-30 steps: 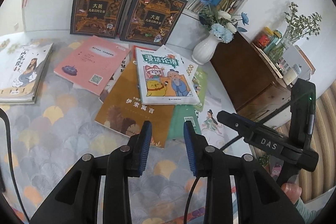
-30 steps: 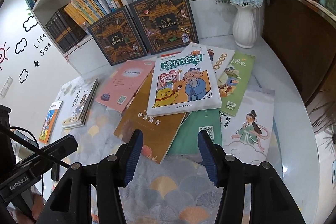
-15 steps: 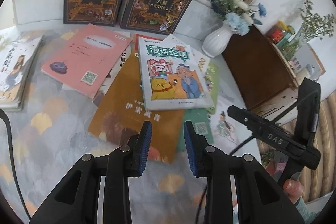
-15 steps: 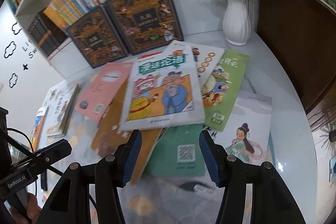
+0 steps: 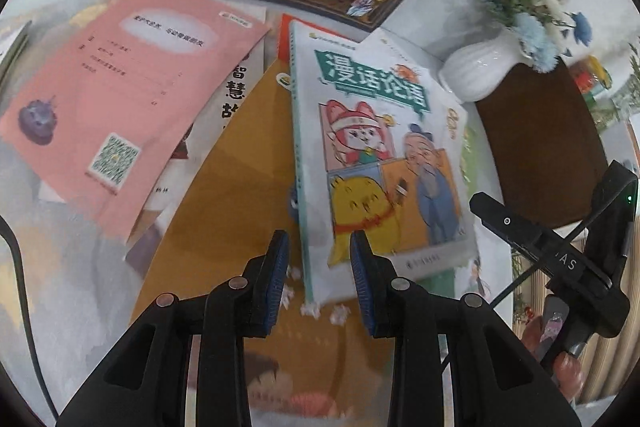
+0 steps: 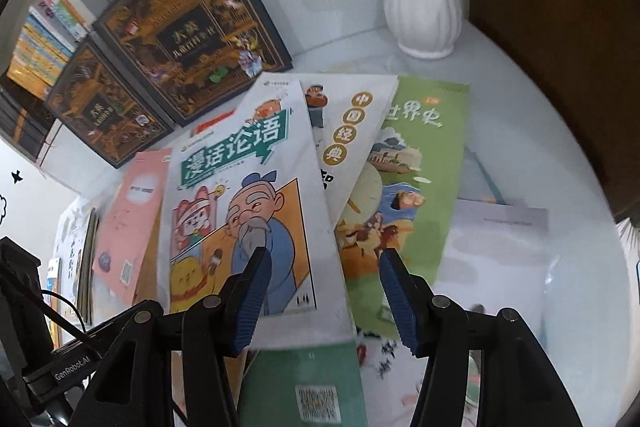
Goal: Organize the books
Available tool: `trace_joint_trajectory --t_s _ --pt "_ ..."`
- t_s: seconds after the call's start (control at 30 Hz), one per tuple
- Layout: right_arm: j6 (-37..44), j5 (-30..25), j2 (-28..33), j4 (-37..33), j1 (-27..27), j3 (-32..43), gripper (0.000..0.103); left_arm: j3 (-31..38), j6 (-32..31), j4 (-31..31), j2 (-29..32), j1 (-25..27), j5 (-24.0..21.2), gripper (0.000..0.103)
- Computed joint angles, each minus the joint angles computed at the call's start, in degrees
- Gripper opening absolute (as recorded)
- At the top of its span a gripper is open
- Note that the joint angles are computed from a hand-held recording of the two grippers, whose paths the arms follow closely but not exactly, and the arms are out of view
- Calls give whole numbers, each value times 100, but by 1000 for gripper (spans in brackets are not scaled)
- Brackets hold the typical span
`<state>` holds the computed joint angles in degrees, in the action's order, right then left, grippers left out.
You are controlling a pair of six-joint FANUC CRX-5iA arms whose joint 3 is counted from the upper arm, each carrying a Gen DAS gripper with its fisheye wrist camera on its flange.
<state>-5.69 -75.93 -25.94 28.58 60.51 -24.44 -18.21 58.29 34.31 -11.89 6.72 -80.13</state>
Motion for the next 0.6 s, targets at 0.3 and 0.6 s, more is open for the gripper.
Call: trace_joint_trajectory --t_s 0.3,0.6 --pt "153 221 302 -220 -105 116 56 95 -39 111 214 -179 103 29" --pt "138 -197 265 -231 655 254 57 29 -425 21 -19 255 -436 29"
